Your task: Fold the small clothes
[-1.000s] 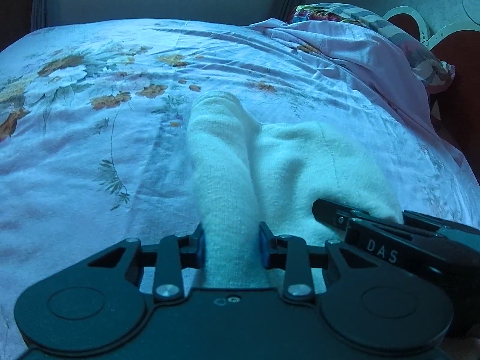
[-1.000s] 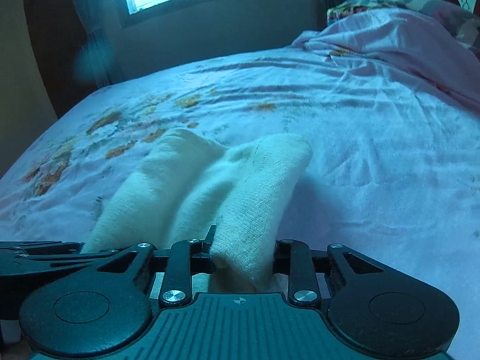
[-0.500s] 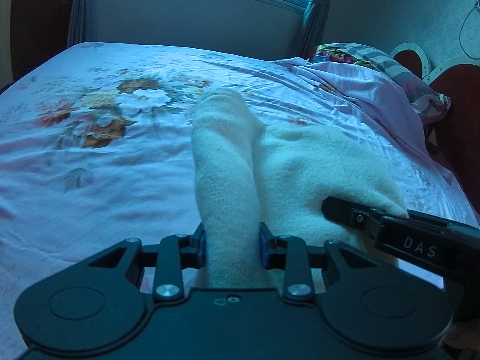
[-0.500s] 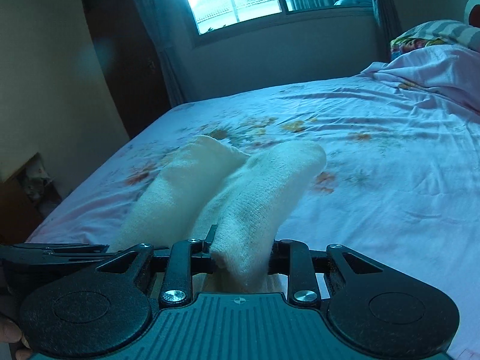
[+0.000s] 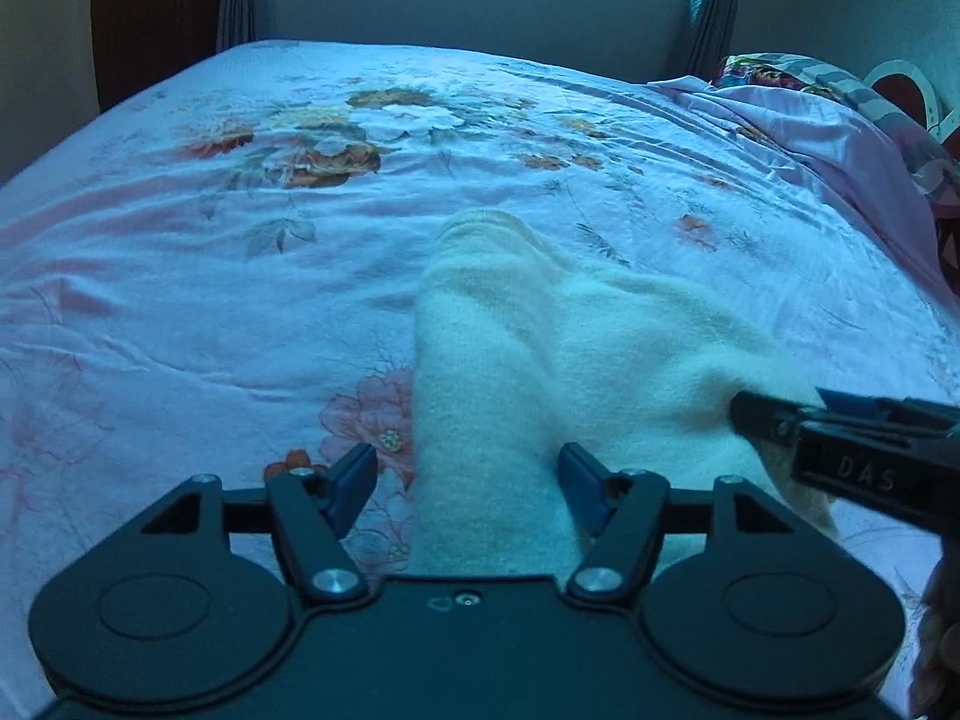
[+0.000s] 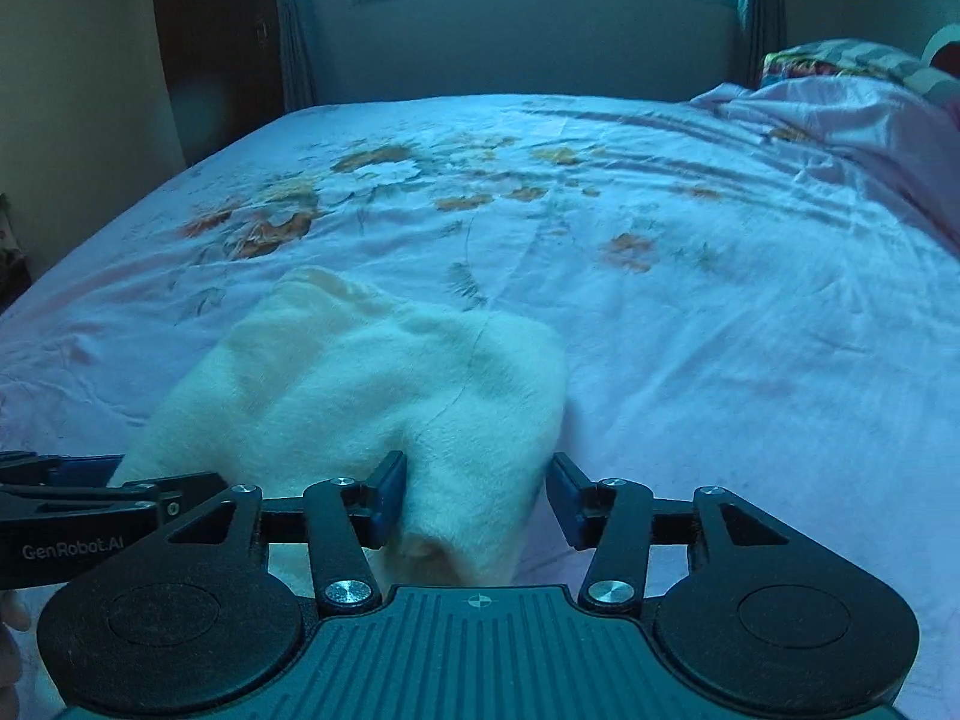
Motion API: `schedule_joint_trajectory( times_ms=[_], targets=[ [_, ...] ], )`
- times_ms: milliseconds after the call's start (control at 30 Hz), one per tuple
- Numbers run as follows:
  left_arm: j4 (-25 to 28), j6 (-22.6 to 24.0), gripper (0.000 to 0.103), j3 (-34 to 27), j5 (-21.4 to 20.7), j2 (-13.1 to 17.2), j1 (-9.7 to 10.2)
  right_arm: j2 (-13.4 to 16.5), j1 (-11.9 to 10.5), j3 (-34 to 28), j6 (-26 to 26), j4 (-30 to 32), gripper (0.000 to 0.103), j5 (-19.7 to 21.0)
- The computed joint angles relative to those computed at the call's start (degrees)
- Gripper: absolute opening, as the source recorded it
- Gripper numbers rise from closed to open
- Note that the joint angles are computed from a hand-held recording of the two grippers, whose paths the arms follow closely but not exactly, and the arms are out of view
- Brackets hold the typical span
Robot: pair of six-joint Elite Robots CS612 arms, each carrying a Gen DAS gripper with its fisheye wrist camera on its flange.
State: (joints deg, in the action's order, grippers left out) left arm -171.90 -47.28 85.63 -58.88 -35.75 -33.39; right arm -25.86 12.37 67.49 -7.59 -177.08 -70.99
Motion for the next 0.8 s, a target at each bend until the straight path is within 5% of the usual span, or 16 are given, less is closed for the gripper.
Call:
schedule_joint_trajectory(
  times_ms=[67,200,300,400,500,800],
  targets=[
    [0.6,-0.5,0.061,1.0,2.8,-1.1,-0.84,-0.9,-0.3,1.5,0.5,-3.4,0.049,0.3],
    [-1.6,-0.2,0.056,2.6,2.1,-2.5,-1.82,-2.6,-0.5,5.0,-2.1,-10.3,0.049,4.5],
    [-0.3,0.9,0.045,2.1,0.8,-2.3,-2.45,-3.0,-0.1,5.9,-4.8,-7.4,0.049,5.2],
    [2.6,1.5,0.045,0.9,0.9,-1.3,-2.72,-2.0,0.6,4.3,-7.9,0.1,0.049,0.0],
    [4.3,1.7,0.045,0.2,1.1,-1.1,-2.75,-1.6,0.1,3.8,-4.9,1.9,0.049,0.4],
    [6.5,-1.6,0.047,2.5,5.2,-4.2,-4.24,-6.4,-1.3,11.0,-2.3,-6.8,0.049,6.0]
  ],
)
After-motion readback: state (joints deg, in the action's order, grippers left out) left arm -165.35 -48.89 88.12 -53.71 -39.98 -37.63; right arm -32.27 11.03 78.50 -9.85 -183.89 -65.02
